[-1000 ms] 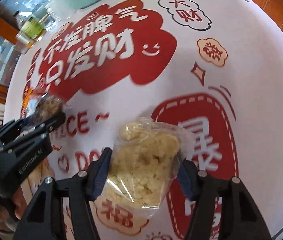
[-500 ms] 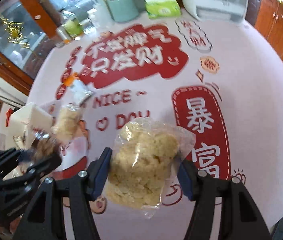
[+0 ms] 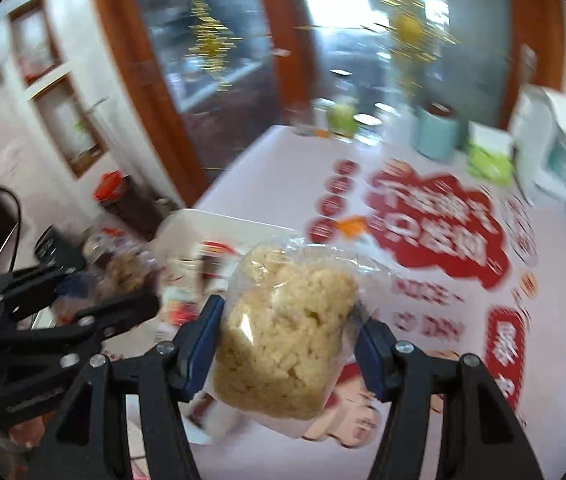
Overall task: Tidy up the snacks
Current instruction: 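Carry both bags over the white tray and release them inside, then move both open grippers back to the orange-white bar and clear bag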
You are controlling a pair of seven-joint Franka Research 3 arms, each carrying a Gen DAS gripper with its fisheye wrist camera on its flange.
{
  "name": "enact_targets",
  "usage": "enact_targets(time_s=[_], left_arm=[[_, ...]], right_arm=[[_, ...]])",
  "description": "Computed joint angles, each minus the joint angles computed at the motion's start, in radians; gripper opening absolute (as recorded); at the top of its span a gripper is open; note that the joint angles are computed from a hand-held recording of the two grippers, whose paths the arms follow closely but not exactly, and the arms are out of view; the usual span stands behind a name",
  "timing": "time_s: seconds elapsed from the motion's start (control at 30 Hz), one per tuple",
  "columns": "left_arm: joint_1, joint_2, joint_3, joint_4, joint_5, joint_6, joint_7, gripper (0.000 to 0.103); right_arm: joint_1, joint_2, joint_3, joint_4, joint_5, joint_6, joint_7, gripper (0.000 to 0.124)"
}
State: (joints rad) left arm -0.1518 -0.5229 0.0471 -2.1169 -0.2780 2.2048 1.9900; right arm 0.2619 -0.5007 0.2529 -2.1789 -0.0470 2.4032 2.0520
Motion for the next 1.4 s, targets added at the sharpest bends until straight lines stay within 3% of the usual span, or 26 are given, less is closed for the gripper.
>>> enact_targets(time_s=[0.17,0.3,0.43,0.7,0.73,0.8,0.87,1.07,1.4], left_arm=[[0.075,0.01,0.028,-0.01,0.074,0.02,-0.01,0.036],[0.113,0.035,0.05,-0.025,0.091,0.052,0.0,0.036],[0.139,0.072,0.055,-0.036,0.093,0.075,0.001,0.036],[0.166,0.16,0.058,-0.019,0.026,0.039,0.049,0.037],[0.168,0.171,0.057,-0.011,0.015,0.017,0.056,0.04],[0.179,0.182,0.046,-0.009,0.007,-0.003,0.058,0.073],[0.192,0.181,0.039,-0.024,0.009,0.013,0.054,0.089],[0.203,0.188,0.05,-0.018,-0.072,-0.044,0.069,0.092],[0.189,0.129,0.034,-0.081,-0.061,-0.008,0.108,0.092]], right_arm=[[0.008,0.112,0.084,0.127,-0.093,-0.015,0.061,0.061],[0.039,0.19,0.105,0.191,-0.175,-0.045,0.132,0.061],[0.083,0.265,0.1,0.24,-0.225,-0.089,0.184,0.061],[0.178,0.396,0.051,0.341,-0.285,-0.204,0.25,0.062],[0.19,0.405,0.037,0.346,-0.275,-0.207,0.247,0.062],[0.209,0.409,0.013,0.342,-0.262,-0.21,0.255,0.062],[0.218,0.397,0.002,0.325,-0.278,-0.201,0.287,0.063],[0.224,0.352,-0.007,0.279,-0.258,-0.155,0.315,0.071],[0.21,0.281,0.03,0.224,-0.279,-0.126,0.298,0.071]])
